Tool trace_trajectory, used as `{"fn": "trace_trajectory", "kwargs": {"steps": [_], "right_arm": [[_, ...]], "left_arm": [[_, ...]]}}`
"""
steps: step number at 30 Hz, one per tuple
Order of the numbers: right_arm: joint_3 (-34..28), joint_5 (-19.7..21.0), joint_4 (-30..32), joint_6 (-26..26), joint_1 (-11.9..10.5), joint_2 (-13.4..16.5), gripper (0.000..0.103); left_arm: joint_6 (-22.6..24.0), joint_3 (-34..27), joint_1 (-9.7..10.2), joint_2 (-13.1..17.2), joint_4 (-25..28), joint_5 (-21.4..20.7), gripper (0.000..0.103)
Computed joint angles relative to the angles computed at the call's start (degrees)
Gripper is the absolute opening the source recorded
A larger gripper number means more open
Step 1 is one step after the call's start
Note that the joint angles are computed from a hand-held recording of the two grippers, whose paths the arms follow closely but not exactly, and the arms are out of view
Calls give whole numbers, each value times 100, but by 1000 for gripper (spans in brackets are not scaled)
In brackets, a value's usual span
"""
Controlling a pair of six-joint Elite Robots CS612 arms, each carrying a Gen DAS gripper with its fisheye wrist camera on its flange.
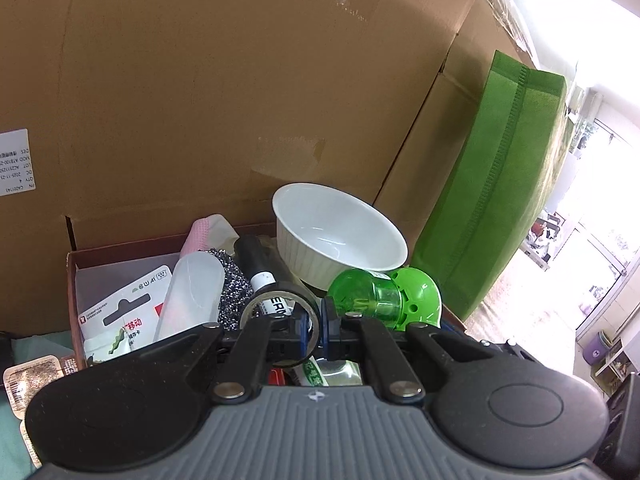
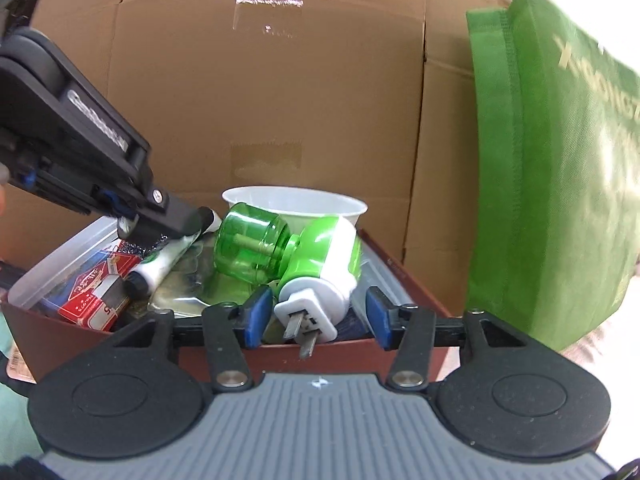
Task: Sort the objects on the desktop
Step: 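Carry the tape roll and air freshener over the brown box and open both grippers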
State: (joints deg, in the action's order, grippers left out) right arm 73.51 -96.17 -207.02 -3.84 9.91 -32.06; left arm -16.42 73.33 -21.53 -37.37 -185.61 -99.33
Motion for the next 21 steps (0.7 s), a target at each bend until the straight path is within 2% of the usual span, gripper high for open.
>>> {"fn": "trace_trajectory", "kwargs": {"steps": [3, 5, 7, 8, 9, 10, 12, 18, 21], "right_arm": [[99, -114, -78, -49, 45, -36, 58], [152, -209, -163, -79, 71, -49, 62], [228, -220, -242, -44, 83, -78, 67], [264, -225, -272, -5, 88, -91, 72], [298, -246, -310, 26, 96, -104, 74], [320, -267, -341, 38, 105, -111, 75], [355, -321, -393, 41, 122, -134, 80], [437, -276, -460, 85, 118, -202, 81], [493, -251, -491, 91, 123, -232, 81]], "left_arm": [[59, 43, -21, -10, -90, 71, 6], [141, 77, -26, -14, -189, 57, 15], [126, 105, -12, 2, -383, -87, 40], [100, 137, -16, 0, -505, -99, 47], [93, 183, -35, -21, -577, -17, 70], [78, 234, -59, -51, -596, 107, 88], [55, 307, -84, -59, -805, 234, 93], [170, 562, -70, -162, -1050, 62, 98], [231, 836, -81, -235, -1434, 59, 99]]}}
